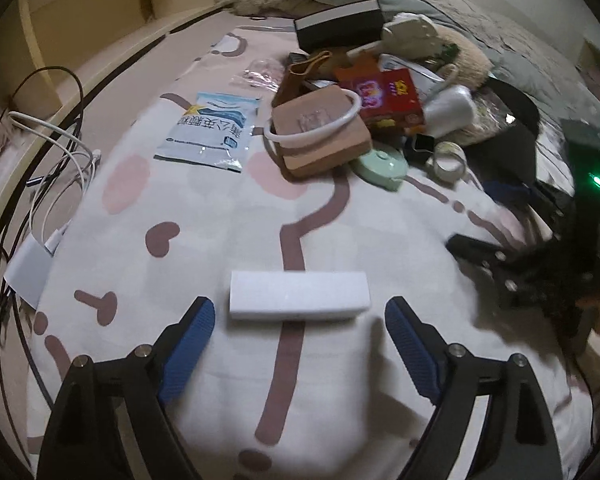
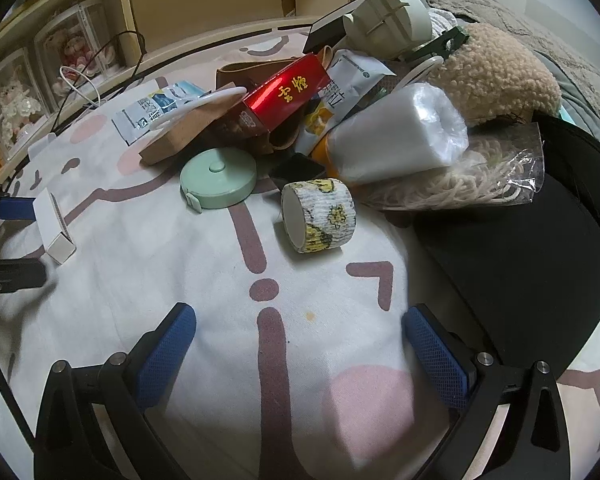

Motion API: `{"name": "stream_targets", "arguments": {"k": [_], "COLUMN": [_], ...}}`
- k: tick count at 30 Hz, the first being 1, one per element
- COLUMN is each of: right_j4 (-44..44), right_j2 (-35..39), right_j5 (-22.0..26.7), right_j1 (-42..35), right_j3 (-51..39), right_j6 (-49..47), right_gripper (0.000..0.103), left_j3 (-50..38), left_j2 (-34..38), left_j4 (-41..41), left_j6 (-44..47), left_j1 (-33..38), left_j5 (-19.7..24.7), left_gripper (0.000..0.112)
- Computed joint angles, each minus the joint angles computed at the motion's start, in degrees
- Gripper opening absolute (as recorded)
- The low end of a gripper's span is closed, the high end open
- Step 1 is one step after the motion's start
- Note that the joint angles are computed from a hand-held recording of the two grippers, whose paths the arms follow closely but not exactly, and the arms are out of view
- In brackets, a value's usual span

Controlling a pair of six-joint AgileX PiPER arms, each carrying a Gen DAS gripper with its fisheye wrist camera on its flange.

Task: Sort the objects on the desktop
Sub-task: 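Grasp the white box with the left tool while the right tool grasps the tape roll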

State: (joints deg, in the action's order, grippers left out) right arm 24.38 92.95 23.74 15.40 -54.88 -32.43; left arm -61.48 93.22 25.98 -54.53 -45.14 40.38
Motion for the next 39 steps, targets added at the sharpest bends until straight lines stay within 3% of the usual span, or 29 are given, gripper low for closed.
{"name": "stream_targets", "arguments": {"k": [3, 5, 7, 10, 11, 13, 18, 21, 22, 23, 25, 28, 31, 35, 37, 39], "right_j4": [6.5, 15.53, 20.86, 26.11, 27.19, 27.29, 23.27, 21.02, 20.62, 20.37, 21.5, 22.97, 24.54, 26.76, 26.04, 23.12], "right_j2": [-0.84, -1.74, -1.93, -1.05, -0.5, 0.16, 1.72, 4.31, 4.58, 4.67, 4.74, 4.73, 7.58, 11.44, 11.76, 10.95], "right_j5": [0.45, 2.75, 4.8, 7.96, 9.02, 10.1, 7.74, 9.29, 9.21, 9.33, 11.54, 16.35, 29.75, 42.94, 43.98, 40.17], "right_j1": [-1.58, -4.24, -6.27, -8.59, -9.08, -8.99, -7.34, -7.65, -7.5, -7.4, -8.34, -10.19, -14.24, -17.38, -17.16, -15.53], "right_j3": [0.64, 0.98, 0.65, -0.74, -1.56, -2.93, -6.33, -8.87, -8.99, -9.09, -9.53, -10.72, -15.42, -19.13, -18.93, -17.69], "right_j6": [-6.33, -14.87, -19.44, -23.95, -24.95, -24.89, -20.36, -18.5, -18.62, -19.04, -19.75, -20.54, -17.56, -13.17, -11.77, -10.33], "right_gripper": [0.103, 0.083, 0.072, 0.071, 0.065, 0.052, 0.052, 0.052, 0.048, 0.035, 0.026, 0.026, 0.026, 0.026, 0.026, 0.026], "left_j3": [0.03, 0.65, 1.02, 1.4, 1.84, 2.65, 3.94, 4.63, 4.95, 5.1, 5.04, 5.07, 5.2, 4.98, 4.65, 4.28], "left_j2": [0.17, 0.14, 0.56, 0.93, 0.73, 0.16, -0.89, -1.43, -1.66, -1.8, -1.74, -1.78, -2.0, -1.79, -1.38, -0.92], "left_j4": [2.2, 4.15, 6.77, 9.71, 10.23, 10.48, 10.58, 10.91, 11.04, 11.11, 11.74, 12.46, 12.87, 13.91, 14.38, 14.9], "left_j6": [-2.1, -3.25, -4.85, -6.85, -7.35, -7.83, -9.03, -9.98, -10.43, -10.61, -11.37, -12.31, -12.72, -13.44, -13.45, -13.47], "left_j1": [-0.21, -0.86, -2.11, -3.58, -3.71, -3.35, -2.6, -2.64, -2.66, -2.65, -2.98, -3.07, -3.11, -3.76, -4.21, -4.66], "left_j5": [-0.49, -0.2, 0.56, 1.45, 1.26, 0.24, -1.85, -2.57, -2.91, -3.08, -2.65, -2.3, -2.25, -1.45, -0.73, 0.02], "left_gripper": [0.087, 0.087, 0.087, 0.087, 0.087, 0.087, 0.087, 0.087, 0.087, 0.087, 0.083, 0.075, 0.07, 0.069, 0.069, 0.069]}}
